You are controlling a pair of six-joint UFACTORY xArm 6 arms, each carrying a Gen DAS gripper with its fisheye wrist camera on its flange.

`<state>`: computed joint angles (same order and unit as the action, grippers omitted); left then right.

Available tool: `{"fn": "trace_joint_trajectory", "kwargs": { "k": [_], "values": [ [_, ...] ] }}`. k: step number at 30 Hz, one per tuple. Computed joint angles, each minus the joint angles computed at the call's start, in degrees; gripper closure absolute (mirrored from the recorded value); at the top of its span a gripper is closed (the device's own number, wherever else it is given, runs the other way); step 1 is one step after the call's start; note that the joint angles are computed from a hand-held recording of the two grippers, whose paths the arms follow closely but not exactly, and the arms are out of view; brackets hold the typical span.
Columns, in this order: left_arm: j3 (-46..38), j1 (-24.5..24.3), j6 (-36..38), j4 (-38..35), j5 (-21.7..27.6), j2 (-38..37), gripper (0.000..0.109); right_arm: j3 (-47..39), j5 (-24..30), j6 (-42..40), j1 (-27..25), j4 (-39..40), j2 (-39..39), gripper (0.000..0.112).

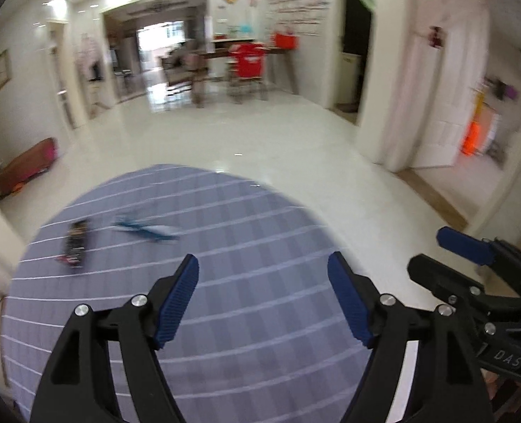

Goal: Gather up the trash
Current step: 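Move both grippers back over the table, then grasp a black snack bag with the left gripper while the right grasps the blue-white wrapper strip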

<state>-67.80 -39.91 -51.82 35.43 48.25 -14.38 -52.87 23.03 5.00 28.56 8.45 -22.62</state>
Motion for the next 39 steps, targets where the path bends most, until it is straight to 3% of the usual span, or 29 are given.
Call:
{"fn": "trace_joint_trajectory", "kwargs": {
  "k": [5,9,13,18,23,27,28,29,30,34,36,39],
  "values": [
    [5.63,11.13,4.76,-3.24,0.86,-6.08,0.033,-15.70,5.13,-1.61,5.24,-1.24,15.46,0.050],
    [8.35,21.12,10.30,-10.85,-2.11,-7.66,0.033,-31.96,12.29,-2.46,8.34,-3.65,29.77,0.050],
    [8.51,26.83,12.83,-12.47,-1.79,-6.47,0.033,-45.13,16.73,-2.32,10.53,-6.65,41.24,0.050],
    [7.50,30.68,17.10,-15.54,-2.74,-3.02,0.033,-57.42,21.22,-2.95,10.66,-6.91,51.51,0.050],
    [6.63,32.11,18.84,-17.15,-4.59,0.17,0.033,-66.87,26.40,-3.65,11.25,-6.66,57.97,0.072],
    [4.88,31.07,19.54,-17.10,-4.43,3.17,0.037,-70.35,27.34,-4.06,11.25,-7.98,60.22,0.082],
    [4.72,30.62,19.79,-17.39,-4.09,3.47,0.054,-70.17,27.28,-3.85,11.20,-8.42,60.11,0.090],
    [4.42,30.53,19.82,-17.57,-3.55,3.91,0.062,-70.57,27.37,-3.58,11.20,-9.02,60.41,0.097],
    [4.35,30.60,19.05,-16.85,-3.31,4.12,0.073,-70.06,26.99,-4.10,10.96,-7.92,60.13,0.097],
    [6.10,30.77,19.15,-17.51,-4.97,2.46,0.088,-62.49,22.30,-5.20,10.29,-4.60,55.73,0.099],
    [7.35,30.50,19.71,-19.64,-5.99,0.92,0.094,-57.72,19.71,-6.44,9.98,-1.55,52.46,0.100],
    [8.90,28.82,18.29,-18.44,-5.89,-1.85,0.094,-51.17,16.99,-8.65,9.22,1.93,47.25,0.100]
  ]
}}
